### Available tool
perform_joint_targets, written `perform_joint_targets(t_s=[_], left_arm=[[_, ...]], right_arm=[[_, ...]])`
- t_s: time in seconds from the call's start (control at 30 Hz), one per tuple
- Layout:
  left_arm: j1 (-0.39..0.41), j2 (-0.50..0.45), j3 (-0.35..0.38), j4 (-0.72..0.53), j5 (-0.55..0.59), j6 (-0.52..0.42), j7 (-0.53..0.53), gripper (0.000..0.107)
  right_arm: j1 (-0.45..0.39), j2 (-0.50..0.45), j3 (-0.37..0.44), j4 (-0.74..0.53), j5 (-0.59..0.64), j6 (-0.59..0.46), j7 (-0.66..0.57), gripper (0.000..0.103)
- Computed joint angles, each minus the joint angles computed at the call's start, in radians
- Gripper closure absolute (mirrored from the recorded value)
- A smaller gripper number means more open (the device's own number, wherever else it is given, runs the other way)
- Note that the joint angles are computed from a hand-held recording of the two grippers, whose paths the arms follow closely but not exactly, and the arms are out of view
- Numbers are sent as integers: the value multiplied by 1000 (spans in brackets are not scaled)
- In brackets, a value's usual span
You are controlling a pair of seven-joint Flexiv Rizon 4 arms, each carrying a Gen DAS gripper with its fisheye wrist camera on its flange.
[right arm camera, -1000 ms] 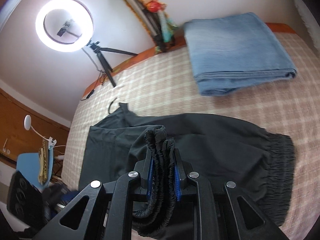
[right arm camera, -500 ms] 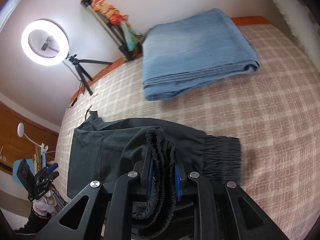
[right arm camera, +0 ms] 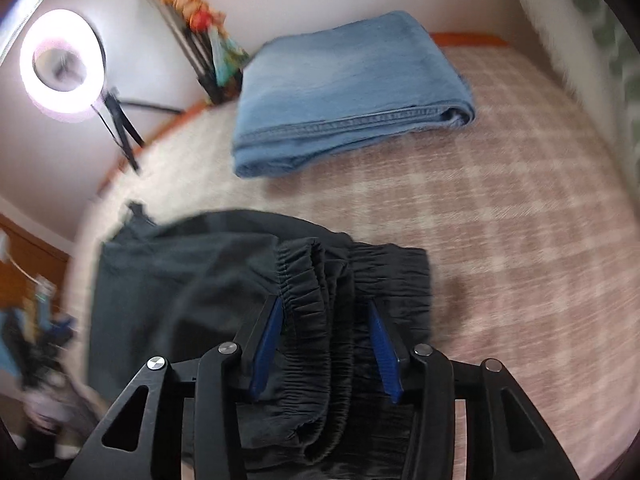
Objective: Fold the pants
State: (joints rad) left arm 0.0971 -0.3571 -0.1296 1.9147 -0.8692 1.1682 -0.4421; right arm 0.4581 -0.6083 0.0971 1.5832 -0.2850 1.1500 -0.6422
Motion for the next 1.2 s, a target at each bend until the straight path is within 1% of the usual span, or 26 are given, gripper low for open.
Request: perform_joint_targets(t_s=[0.03, 0.07, 0.1, 0.17, 0.23, 0.3, 0.5, 0.57, 0.6, 0.77, 0.87, 0.97, 1.1, 1.17, 1.2], left_arm=[[0, 2, 6, 3, 7, -7, -11, 64], [2, 6, 12, 8, 12, -15, -21, 64], [2, 10, 17, 11, 16, -22, -32, 64], [10, 22, 24, 23, 11, -47, -46, 63], [14, 34, 30, 37, -2, -60, -55, 60], [17, 41, 45, 45, 0, -91, -91, 59], [30, 25, 74, 41, 24, -213, -205, 59], [38, 16, 72, 37, 7, -241, -232, 59], [43, 14, 66, 39, -18, -243, -232, 59], [54, 4, 58, 27, -84, -286, -236, 59], [49, 1, 56, 28, -104, -278, -223, 59], [49, -1, 55, 27, -120, -291, -209, 62], [47, -2, 51, 32, -153, -290, -180, 62], [48, -2, 50, 33, -169, -299, -166, 69], [46, -3, 51, 33, -172, -300, -161, 69]], right_arm=[[31, 2, -35, -3, -46, -36, 12, 58], [52, 2, -57, -7, -83, -66, 22, 55], [72, 1, -78, -14, -122, -101, 34, 49], [97, 5, -105, -21, -178, -147, 78, 48], [105, 23, -116, -1, -221, -136, 121, 47], [120, 50, -137, 25, -285, -124, 177, 45], [116, 85, -122, 43, -366, -29, 274, 35], [114, 79, -108, 27, -365, 3, 280, 34], [116, 74, -102, 16, -364, 10, 276, 34], [137, 32, -68, -67, -330, 8, 230, 33], [149, 0, -50, -122, -291, 14, 202, 33], [158, -61, -10, -227, -225, -13, 129, 33], [185, -158, 29, -405, -148, -100, 9, 33], [201, -223, 49, -522, -107, -158, -54, 33], [210, -257, 58, -582, -87, -188, -83, 33]])
